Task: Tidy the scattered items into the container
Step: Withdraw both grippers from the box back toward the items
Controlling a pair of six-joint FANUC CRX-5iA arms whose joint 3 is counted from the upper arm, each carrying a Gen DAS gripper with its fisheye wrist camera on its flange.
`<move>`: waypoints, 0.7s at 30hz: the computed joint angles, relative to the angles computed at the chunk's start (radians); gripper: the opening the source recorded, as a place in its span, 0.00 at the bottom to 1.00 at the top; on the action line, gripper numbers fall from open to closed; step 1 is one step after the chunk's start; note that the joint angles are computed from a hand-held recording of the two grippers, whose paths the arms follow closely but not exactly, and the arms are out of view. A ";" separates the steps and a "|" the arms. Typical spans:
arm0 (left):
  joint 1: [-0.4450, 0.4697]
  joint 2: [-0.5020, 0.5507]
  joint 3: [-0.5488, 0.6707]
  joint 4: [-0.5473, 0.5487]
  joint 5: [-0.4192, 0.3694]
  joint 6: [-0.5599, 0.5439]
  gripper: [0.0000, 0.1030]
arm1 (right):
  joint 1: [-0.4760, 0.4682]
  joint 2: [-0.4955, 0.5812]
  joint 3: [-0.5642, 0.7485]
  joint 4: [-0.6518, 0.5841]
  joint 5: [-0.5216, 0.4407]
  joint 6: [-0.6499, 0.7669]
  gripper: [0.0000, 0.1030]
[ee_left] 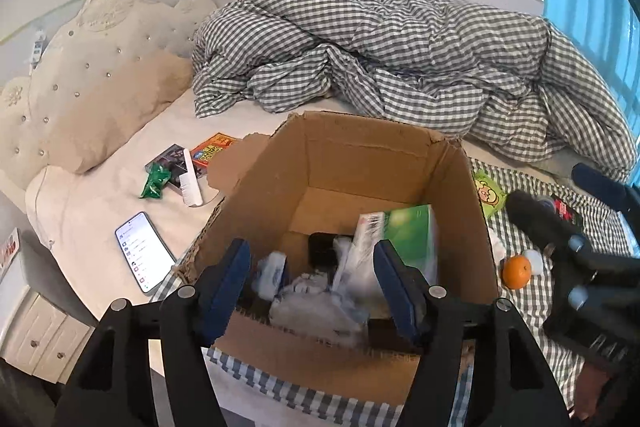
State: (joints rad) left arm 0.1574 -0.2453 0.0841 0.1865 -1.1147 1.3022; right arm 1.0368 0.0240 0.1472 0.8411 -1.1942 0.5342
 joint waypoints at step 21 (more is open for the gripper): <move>-0.479 0.069 -0.115 -0.003 0.235 0.017 1.00 | -0.137 -0.553 -0.538 -0.052 -0.250 -0.264 0.92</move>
State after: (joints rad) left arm -0.3219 -0.1763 -0.0314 0.1831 -0.8795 1.3188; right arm 0.8996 -0.5293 -0.3909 0.7886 -1.4440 0.2707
